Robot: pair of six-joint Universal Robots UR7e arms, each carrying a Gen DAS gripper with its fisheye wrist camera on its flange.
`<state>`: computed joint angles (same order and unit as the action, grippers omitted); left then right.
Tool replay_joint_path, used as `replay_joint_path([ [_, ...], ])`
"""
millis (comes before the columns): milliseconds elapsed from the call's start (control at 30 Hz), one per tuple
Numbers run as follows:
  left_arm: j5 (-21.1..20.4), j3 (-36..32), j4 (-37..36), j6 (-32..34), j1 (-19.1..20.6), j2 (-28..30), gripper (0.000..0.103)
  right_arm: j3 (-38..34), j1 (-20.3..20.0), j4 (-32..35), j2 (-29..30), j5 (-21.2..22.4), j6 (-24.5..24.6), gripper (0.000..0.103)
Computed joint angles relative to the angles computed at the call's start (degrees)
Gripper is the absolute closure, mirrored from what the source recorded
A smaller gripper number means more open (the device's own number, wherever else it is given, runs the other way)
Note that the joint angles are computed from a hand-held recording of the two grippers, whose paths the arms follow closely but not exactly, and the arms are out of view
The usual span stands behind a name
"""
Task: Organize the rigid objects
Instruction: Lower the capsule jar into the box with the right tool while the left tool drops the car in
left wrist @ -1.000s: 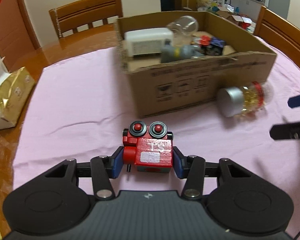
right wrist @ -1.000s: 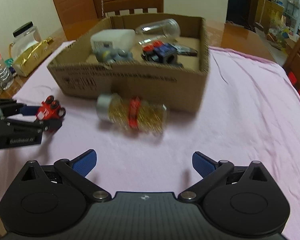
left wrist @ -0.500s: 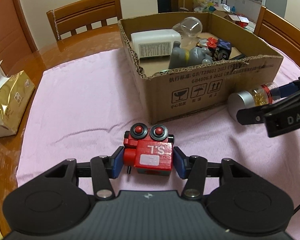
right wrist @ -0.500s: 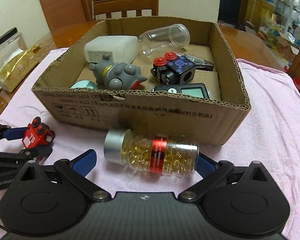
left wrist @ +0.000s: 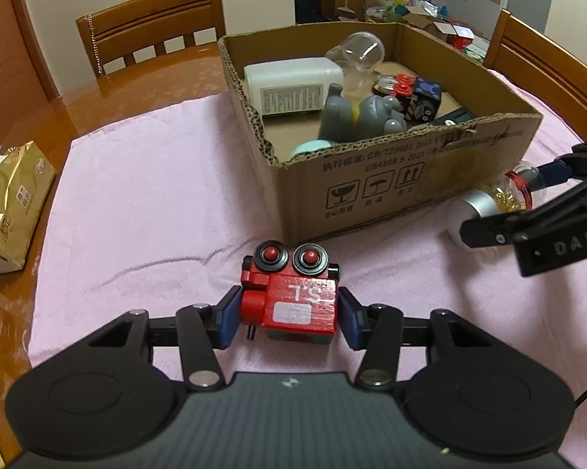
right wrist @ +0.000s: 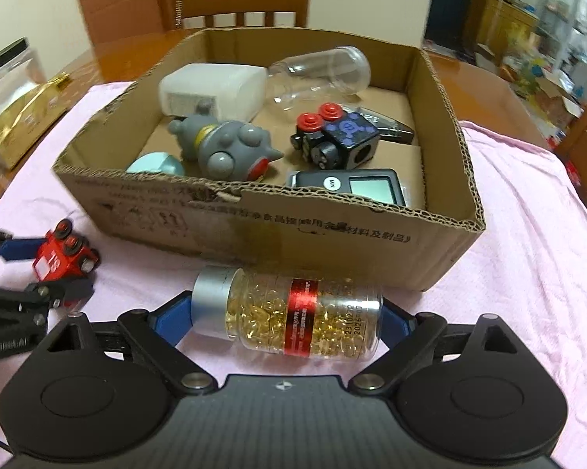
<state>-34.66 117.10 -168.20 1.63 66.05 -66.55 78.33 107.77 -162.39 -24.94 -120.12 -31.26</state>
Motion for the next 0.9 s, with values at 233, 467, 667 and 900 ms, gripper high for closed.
replay_joint_path([
  [233,-1.4,-0.4,7.5,-1.5,-2.2,-4.4,0.053,1.7,0.3,6.1,-4.9,3.8,-3.1,0.007],
  [467,-0.4,-4.1,9.0,3.8,-5.1,-5.8,0.053,-1.1,1.8,7.0,-7.0,7.6,-6.1,0.007],
  [667,-1.7,-12.7,1.8,13.1,-3.9,0.1,0.053,-8.7,1.8,7.7,-2.5,9.3,-5.2,0.007],
  [900,-4.3,-28.0,1.0,18.3,0.5,10.6,0.053,-14.5,1.6,11.6,2.5,8.2,-3.1,0.007],
])
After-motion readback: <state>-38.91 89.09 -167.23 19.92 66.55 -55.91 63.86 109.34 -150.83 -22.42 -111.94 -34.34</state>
